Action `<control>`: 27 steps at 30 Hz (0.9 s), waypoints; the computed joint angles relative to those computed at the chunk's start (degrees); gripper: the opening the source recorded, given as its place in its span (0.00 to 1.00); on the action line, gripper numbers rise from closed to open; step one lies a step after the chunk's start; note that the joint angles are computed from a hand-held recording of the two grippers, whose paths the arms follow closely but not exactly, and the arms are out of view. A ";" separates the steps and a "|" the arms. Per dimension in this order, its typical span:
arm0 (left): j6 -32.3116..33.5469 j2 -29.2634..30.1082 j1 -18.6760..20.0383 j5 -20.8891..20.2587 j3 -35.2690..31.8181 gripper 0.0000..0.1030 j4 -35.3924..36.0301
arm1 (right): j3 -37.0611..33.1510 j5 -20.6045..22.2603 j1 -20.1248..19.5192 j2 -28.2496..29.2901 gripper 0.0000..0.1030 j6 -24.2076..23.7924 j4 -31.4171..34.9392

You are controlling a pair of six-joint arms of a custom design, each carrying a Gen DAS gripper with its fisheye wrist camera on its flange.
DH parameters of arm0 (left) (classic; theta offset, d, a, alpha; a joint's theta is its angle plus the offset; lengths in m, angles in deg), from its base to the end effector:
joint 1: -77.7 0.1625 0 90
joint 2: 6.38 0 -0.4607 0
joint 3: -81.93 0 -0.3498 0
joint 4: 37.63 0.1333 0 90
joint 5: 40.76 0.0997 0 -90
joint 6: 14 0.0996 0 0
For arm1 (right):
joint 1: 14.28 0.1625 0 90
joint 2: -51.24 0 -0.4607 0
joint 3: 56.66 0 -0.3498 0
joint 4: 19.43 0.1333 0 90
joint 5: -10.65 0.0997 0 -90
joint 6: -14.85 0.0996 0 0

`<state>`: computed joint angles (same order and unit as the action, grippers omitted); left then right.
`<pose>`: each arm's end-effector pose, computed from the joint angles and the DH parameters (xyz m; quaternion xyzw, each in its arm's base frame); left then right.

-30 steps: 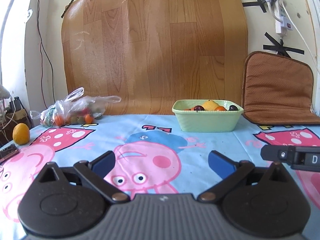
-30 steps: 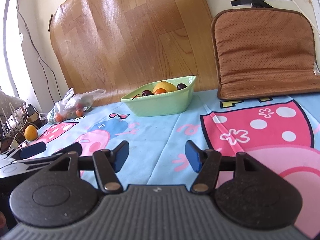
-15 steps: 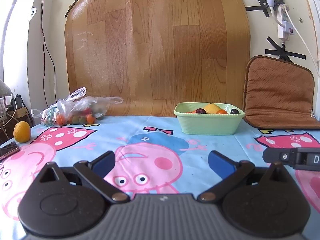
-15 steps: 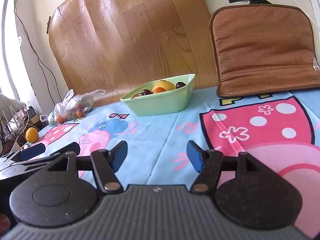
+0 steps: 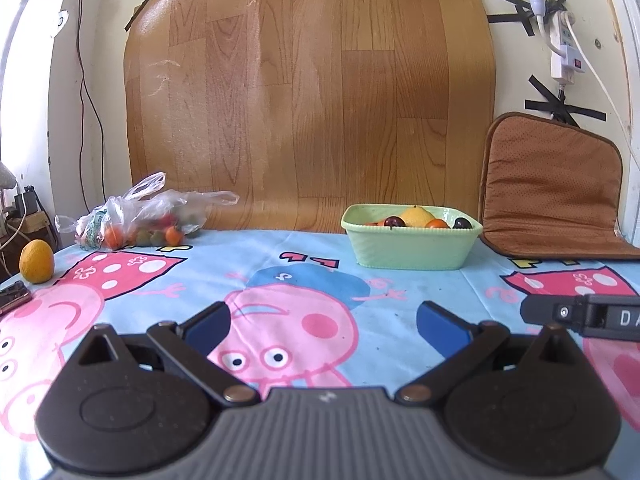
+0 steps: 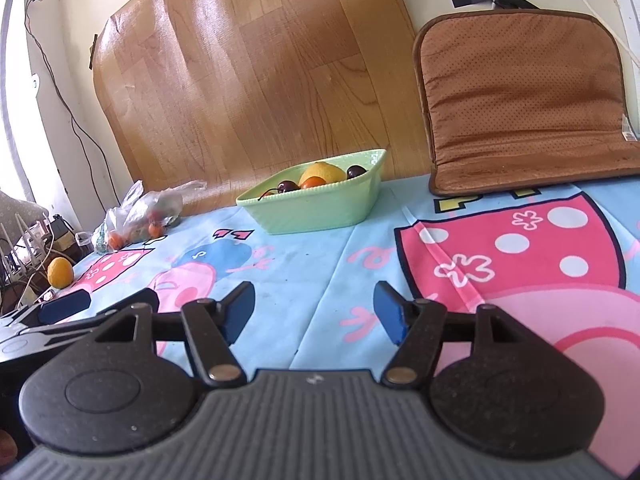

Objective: Organize fruits

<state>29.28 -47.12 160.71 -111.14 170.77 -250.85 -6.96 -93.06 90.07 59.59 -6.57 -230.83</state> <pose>0.0804 -0.7140 0.2751 0.2378 0.7513 -0.5287 0.3154 0.2976 -0.7208 -0.1555 0.1998 -0.8234 0.5141 0.1335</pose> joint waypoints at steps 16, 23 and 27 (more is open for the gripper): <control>-0.18 0.09 -0.10 0.49 -0.26 1.00 0.16 | -0.69 0.20 0.06 0.50 0.66 -1.10 -0.68; -0.87 -0.23 0.18 -0.58 0.02 1.00 0.40 | -1.38 -0.54 0.14 0.88 0.66 -0.70 -1.35; -1.24 -0.31 0.26 -0.82 -0.01 1.00 0.64 | -1.78 -0.68 0.23 1.11 0.66 -1.26 -1.29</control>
<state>28.04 -47.43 160.97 -111.96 170.76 -250.21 -8.74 -93.74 90.29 60.70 -7.83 -232.12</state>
